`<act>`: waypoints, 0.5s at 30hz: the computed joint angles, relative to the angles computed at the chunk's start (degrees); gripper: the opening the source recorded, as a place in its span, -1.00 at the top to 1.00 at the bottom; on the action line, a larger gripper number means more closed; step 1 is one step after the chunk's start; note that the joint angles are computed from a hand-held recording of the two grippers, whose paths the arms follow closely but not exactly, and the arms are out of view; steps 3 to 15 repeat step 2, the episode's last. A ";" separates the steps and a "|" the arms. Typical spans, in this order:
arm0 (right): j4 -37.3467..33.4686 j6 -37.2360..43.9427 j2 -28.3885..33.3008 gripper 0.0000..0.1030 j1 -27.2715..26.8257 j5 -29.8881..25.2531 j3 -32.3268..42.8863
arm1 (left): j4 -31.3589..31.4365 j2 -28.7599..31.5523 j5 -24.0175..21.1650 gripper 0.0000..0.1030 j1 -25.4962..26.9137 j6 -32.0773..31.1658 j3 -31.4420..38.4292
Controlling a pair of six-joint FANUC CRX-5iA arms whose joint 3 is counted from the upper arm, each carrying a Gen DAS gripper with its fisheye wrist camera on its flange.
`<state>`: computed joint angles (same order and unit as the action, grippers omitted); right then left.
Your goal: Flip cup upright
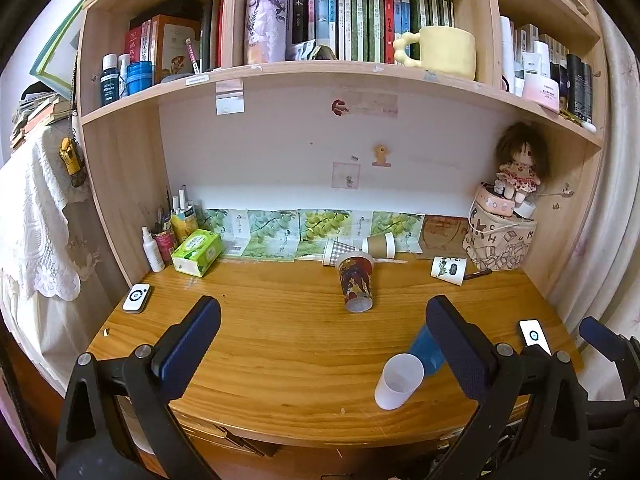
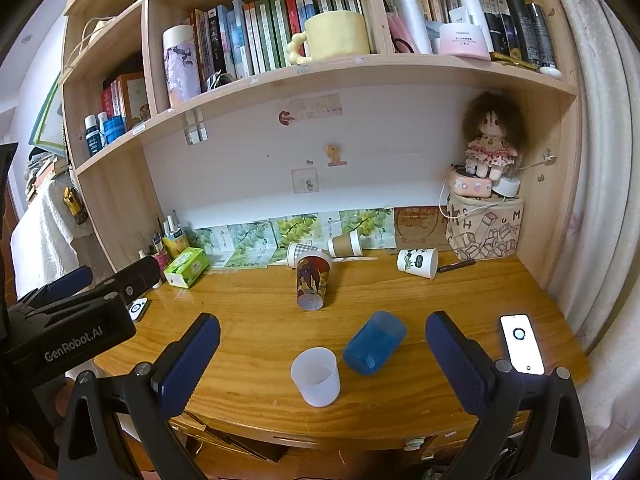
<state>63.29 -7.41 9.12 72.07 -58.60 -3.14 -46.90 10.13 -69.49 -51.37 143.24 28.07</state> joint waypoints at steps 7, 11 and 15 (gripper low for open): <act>-0.13 0.12 0.00 -1.00 -0.05 0.12 0.00 | 0.12 -0.04 0.15 -0.99 0.05 -0.02 -0.07; -0.13 0.12 0.00 -1.00 -0.05 0.12 0.00 | 0.12 -0.04 0.15 -0.99 0.05 -0.02 -0.07; -0.13 0.12 0.00 -1.00 -0.05 0.12 0.00 | 0.12 -0.04 0.15 -0.99 0.05 -0.02 -0.07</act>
